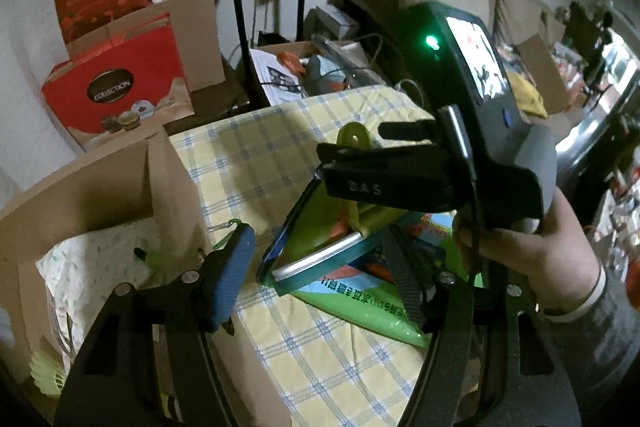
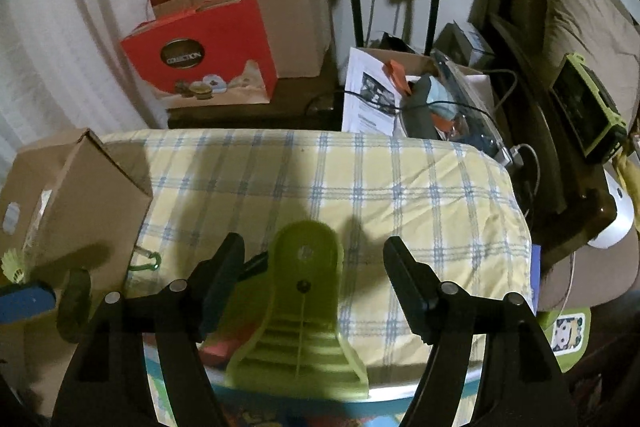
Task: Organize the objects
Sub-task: 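Grasp the lime green dustpan on the table with the right gripper, then lift the lime dustpan with the right gripper and carry it over the box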
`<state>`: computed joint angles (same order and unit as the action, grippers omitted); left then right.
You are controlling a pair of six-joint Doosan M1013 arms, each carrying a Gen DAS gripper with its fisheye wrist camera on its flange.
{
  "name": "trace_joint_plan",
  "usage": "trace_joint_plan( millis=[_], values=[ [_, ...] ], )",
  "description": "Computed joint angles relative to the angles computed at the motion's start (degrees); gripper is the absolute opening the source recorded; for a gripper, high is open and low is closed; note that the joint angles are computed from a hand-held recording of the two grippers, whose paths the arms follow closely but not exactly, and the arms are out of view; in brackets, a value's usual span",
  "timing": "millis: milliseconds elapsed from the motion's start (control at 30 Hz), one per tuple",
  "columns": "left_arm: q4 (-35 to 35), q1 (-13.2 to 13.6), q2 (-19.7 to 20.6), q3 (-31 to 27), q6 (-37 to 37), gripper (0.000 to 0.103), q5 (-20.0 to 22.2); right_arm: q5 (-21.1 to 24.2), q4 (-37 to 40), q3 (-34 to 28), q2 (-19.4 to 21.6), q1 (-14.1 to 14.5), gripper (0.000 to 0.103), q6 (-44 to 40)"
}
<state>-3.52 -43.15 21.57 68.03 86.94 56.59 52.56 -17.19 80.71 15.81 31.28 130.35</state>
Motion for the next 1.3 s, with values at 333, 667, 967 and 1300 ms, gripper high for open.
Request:
trace_joint_plan(
  millis=[333, 667, 967, 1300],
  values=[
    [-5.0, 1.0, 1.3, -0.9, 1.1, 0.064, 2.4, -3.1, 0.1, 1.8, -1.2, 0.0, 0.036, -1.6],
    [-4.0, 0.2, 1.1, -0.1, 2.3, 0.064, 2.4, -6.5, -5.2, 4.4, -5.4, 2.3, 0.035, 0.6],
    [-1.1, -1.2, 1.7, -0.6, 1.3, 0.064, 2.3, -9.5, -7.2, 7.1, -8.5, 3.1, 0.035, 4.8],
    [-2.1, -0.6, 0.1, 0.6, 1.7, 0.064, 0.0, -8.1, -8.4, 5.6, -10.5, 4.8, 0.035, 2.9]
  ],
)
